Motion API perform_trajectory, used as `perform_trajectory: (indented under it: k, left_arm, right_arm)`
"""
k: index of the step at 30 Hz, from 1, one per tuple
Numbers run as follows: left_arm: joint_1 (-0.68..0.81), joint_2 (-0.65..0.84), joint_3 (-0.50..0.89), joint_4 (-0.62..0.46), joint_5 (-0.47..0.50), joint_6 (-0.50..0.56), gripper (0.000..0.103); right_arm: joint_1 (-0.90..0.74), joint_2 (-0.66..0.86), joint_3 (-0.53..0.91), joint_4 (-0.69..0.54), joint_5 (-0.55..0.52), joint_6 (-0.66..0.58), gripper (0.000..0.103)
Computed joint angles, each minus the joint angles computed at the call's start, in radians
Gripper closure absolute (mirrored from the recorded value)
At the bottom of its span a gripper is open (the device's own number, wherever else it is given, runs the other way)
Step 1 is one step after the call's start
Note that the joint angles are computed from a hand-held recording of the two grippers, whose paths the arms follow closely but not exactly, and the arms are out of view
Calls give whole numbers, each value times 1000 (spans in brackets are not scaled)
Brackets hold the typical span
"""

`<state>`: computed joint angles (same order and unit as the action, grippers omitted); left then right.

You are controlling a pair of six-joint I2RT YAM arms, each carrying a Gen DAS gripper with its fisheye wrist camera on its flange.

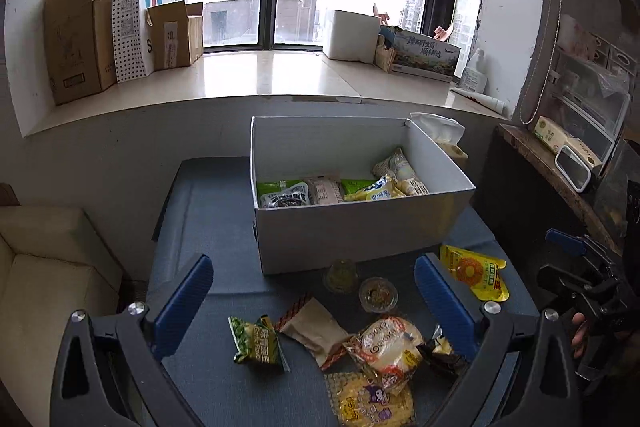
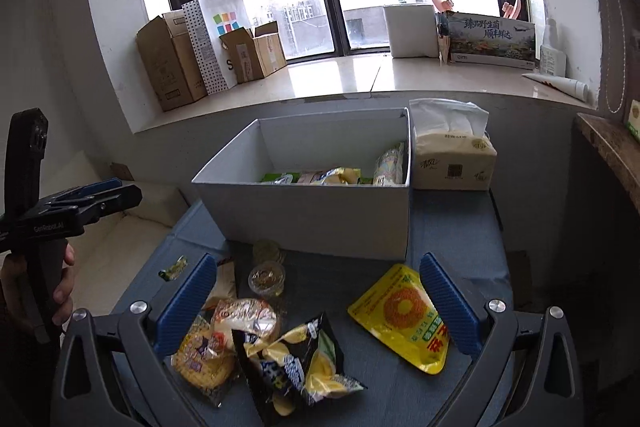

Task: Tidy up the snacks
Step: 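Grasp the dark blue chip bag with the right tool while the left tool grasps the Kuromi bread bag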

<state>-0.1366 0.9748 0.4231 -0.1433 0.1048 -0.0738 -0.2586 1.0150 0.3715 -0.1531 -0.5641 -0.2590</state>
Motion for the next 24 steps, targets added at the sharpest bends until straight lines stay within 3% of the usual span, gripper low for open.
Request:
perform_trajectory:
  k: [3,8,12,15,20,24]
  left_arm:
    - [1,-136,-102,-67,32,-39,0]
    - [-138,-343,-251,-189,-76,-135,0]
    - [-246,-392,-322,-225,-152,-216,0]
    - [-300,-353,-343,-199,-197,-254,0]
    - [-300,-305,-347,-155,-182,-250,0]
    - [-300,-298,-351,-147,-182,-250,0]
  right_arm:
    - [-42,-120,-132,-47,-4,-52,0]
    - [-87,-192,-281,-71,9,-116,0]
    - [-6,-174,-331,-2,68,-100,0]
    - [130,-64,-338,143,185,-42,0]
    - [275,254,-289,405,272,-11,0]
    - [325,456,-224,523,314,9,0]
